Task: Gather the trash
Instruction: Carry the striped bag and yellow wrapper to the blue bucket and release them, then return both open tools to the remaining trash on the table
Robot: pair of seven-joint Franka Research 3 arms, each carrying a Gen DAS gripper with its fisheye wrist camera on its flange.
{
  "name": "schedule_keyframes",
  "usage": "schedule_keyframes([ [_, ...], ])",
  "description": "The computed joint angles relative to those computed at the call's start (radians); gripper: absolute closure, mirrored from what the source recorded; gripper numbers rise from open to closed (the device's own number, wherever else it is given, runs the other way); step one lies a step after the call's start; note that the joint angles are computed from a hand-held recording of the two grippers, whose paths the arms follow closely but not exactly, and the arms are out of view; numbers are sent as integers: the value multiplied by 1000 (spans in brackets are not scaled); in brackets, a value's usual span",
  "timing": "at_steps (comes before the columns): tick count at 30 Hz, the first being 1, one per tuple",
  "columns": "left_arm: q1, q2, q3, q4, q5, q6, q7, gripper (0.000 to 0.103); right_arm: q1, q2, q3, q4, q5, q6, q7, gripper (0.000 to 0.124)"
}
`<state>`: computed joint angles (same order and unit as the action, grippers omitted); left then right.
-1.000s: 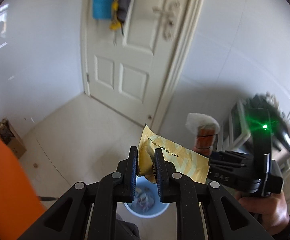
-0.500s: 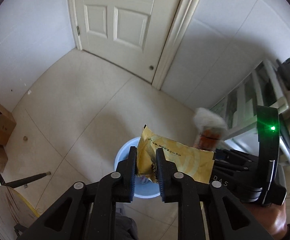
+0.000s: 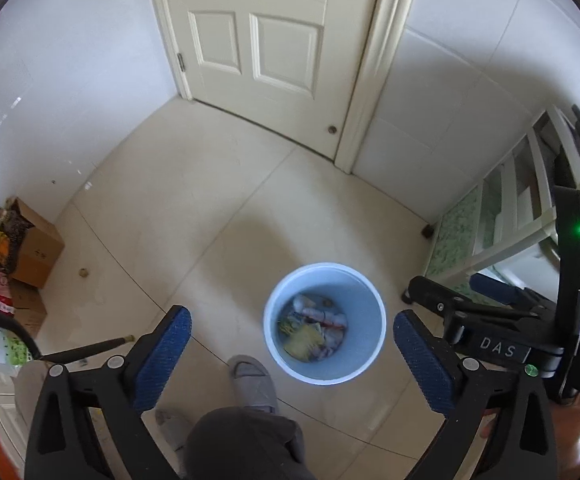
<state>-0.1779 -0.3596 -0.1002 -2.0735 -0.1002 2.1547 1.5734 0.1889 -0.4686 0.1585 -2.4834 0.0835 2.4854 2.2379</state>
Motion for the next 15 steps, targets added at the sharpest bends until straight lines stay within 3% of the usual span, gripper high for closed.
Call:
schedule_keyframes([
  [8,-18,-201,22,-80,-6,0,-16,3,-2,-67,47,52,-55,-49,49,21],
  [15,-47,-426,88,-155,-14,12,7,3,0,-105,110,169,-129,-92,93,21],
])
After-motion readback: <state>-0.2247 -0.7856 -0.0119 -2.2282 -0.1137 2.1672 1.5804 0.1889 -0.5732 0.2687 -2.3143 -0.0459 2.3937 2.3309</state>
